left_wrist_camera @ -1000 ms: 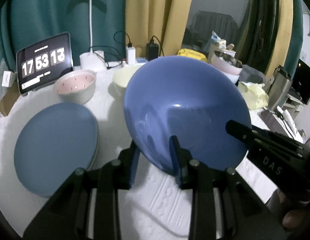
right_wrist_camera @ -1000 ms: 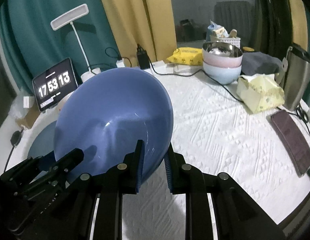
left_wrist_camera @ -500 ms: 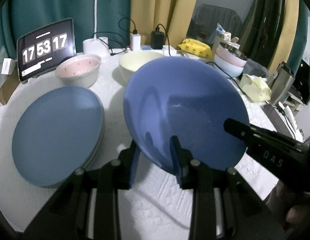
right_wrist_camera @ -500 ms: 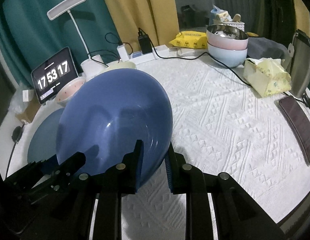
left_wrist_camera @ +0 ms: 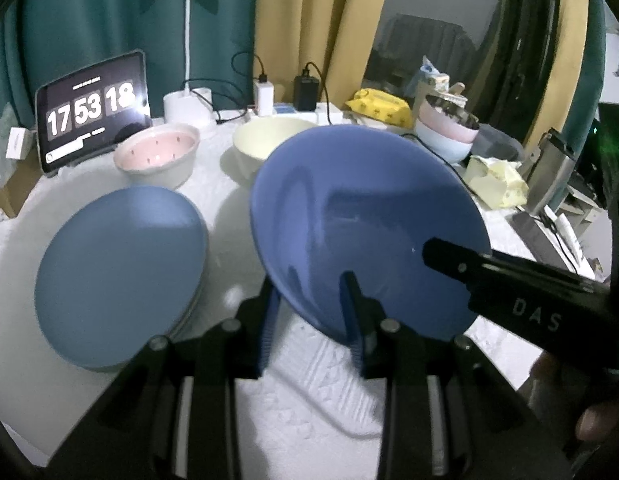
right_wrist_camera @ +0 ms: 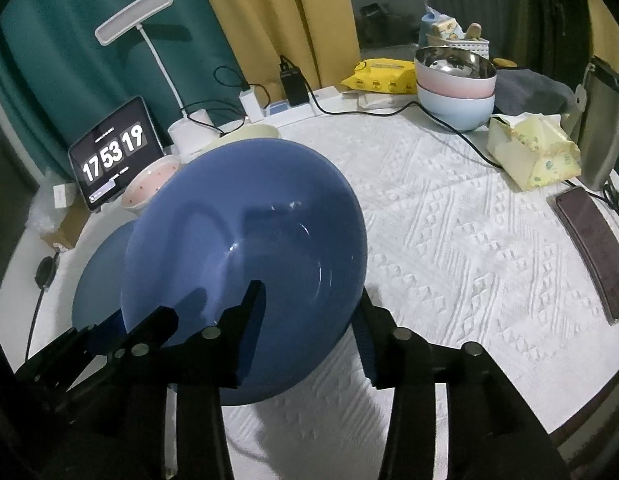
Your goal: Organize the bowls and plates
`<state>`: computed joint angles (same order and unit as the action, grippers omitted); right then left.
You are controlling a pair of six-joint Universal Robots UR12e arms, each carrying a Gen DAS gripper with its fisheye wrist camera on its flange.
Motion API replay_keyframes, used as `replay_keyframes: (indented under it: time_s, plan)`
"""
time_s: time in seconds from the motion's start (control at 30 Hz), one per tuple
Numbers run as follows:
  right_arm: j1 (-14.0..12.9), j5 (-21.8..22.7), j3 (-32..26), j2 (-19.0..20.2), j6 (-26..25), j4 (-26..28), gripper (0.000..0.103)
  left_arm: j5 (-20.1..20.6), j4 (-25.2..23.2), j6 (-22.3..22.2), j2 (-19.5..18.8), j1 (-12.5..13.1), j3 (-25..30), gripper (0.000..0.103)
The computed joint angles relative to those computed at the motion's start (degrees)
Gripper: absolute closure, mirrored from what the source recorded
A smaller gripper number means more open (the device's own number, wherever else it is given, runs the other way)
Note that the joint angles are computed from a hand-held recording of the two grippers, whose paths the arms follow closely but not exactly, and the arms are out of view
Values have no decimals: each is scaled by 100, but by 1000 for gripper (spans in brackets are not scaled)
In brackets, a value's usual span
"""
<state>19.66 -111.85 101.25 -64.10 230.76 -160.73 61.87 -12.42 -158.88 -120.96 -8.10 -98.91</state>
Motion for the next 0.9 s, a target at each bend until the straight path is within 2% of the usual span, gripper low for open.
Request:
replay_keyframes:
  time_s: [0.17, 0.23, 0.33, 0.5, 0.73, 0.8, 0.83, 0.9]
  plan:
    - [-13, 206, 16, -25, 26, 15, 46, 38, -82, 92, 35, 12, -33, 71]
    - [-27, 321, 13, -29, 108, 87, 45, 83, -256, 198, 53, 8, -24, 71]
    - [-53, 448, 59, -63, 122, 78, 44, 114, -255, 249, 56, 13, -46, 71]
    - [-23, 102, 98, -108, 178, 65, 39, 148, -187, 227, 59, 42, -60, 71]
    - [20, -378, 33, -112, -70, -20, 39, 210, 130, 141, 65, 80, -46, 68]
    - [11, -408, -12, -90, -148, -22, 39, 173, 143, 100, 56, 95, -17, 62]
    - [4, -395, -31, -84, -169, -24, 39, 151, 140, 69, 50, 101, 2, 56]
    - [-9, -386, -75, -67, -231, -33, 39, 114, 146, -8, 33, 118, 46, 56]
